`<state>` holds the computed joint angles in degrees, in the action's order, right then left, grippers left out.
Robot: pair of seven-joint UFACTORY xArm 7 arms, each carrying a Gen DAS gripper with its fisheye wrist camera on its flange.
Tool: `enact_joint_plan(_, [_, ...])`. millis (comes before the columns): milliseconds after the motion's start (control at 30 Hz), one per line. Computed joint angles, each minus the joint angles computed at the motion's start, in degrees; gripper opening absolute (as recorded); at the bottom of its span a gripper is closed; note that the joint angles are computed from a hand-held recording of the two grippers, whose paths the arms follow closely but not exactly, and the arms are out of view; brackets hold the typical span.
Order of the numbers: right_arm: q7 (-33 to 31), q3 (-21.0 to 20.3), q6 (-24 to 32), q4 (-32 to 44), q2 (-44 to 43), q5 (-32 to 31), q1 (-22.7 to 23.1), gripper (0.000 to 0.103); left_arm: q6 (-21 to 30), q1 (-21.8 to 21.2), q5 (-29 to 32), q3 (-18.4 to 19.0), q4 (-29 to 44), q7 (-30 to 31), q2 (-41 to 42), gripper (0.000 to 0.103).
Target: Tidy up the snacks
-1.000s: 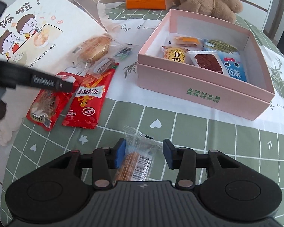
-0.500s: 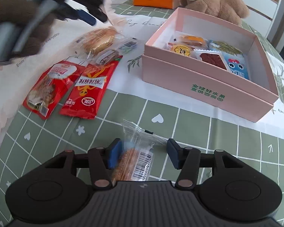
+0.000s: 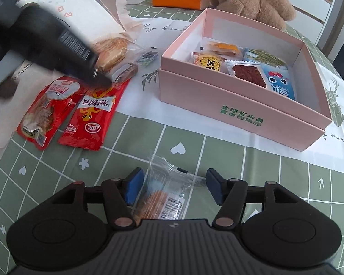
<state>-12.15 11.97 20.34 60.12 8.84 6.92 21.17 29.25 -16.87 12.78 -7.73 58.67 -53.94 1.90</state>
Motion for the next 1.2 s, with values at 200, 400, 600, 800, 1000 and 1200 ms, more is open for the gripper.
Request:
enact_joint_plan(200, [2.14,-0.50,-1.48,-0.07,0.80,-1.05,0.25,0.081,9.72,1.15,12.60,-1.69,-3.60,-10.97,-7.08,0.025])
enact_joint_plan(400, [2.54,-0.13,-3.53,-0.80,1.07,-1.19,-0.06,0.088,14.27,1.58,14.02,-3.17,-6.78,-12.72,-10.00,0.026])
enact_joint_plan(600, [2.59,-0.26,-4.05,-0.72,1.49,-1.35,-0.27,0.097,10.99,1.68,12.42,-3.57,-5.44,-12.72,-7.43,0.037])
enact_joint_plan(800, [2.01,0.27,-4.99,-1.01,1.83,-0.56,-0.60,0.103,8.33,-0.94,13.69,-3.30,-2.66,-10.64,-3.48,0.052])
enact_joint_plan(1000, [4.61,-0.36,-6.74,-1.90,1.68,-2.45,0.06,0.103,7.58,-1.71,14.10,-3.08,-3.47,-8.83,-3.67,0.051])
enact_joint_plan(1200, [4.28,0.13,-8.35,-2.78,1.49,-2.13,-0.34,0.103,9.51,-1.41,13.29,-2.41,-2.34,-10.45,-2.33,0.064])
